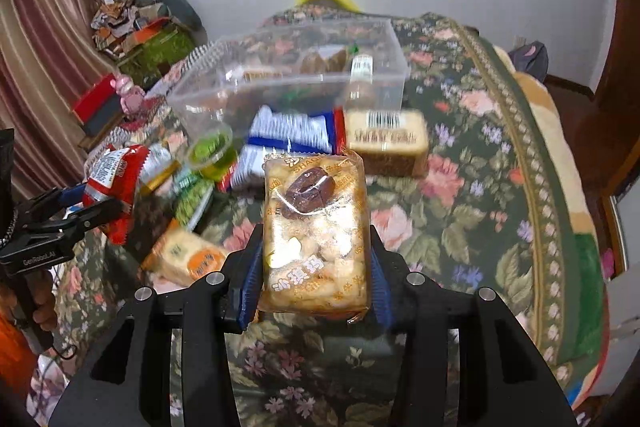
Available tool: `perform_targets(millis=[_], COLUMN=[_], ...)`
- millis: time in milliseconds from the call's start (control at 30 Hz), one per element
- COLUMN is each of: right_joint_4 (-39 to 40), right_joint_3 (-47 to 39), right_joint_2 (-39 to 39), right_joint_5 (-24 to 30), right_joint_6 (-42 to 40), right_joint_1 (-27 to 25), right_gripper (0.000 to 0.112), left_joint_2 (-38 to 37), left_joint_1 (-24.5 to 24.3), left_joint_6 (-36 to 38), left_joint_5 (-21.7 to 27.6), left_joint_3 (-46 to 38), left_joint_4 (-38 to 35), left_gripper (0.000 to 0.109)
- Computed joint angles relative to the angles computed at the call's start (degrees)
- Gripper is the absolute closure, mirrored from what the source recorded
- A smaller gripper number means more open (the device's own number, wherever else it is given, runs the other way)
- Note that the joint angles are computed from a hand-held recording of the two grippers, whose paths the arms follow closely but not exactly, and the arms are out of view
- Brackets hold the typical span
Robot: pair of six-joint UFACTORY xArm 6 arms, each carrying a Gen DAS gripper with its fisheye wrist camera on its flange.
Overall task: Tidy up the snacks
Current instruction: 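Carry chip bag into box with left tool while right tool places pastry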
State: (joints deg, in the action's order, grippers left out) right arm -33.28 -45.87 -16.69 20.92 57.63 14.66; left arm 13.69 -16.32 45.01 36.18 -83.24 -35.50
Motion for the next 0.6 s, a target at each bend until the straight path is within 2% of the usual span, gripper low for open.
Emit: perform_targets(millis=[333, 600], right_joint_4=[-6.68, -9.89], right_joint_3=[-6.79, -13.41], right_joint_2=[2.53, 6.79], right_joint_5=[-0.28, -0.65], right_joint_6=[2.73, 3.17], right_joint_1=[-2.37, -4.52], right_gripper=[0.070, 0.070], left_joint_2=[3.85, 11.86], left_joint_1=[-2.33, -4.44], left_joint_6=[-0.89, -5.18], left_joint_5=[-0.81, 0.13], left_joint_3=[-9.62, -22.46], left_joint_4=[-1.87, 0.86], left_gripper=[0.033, 0.033])
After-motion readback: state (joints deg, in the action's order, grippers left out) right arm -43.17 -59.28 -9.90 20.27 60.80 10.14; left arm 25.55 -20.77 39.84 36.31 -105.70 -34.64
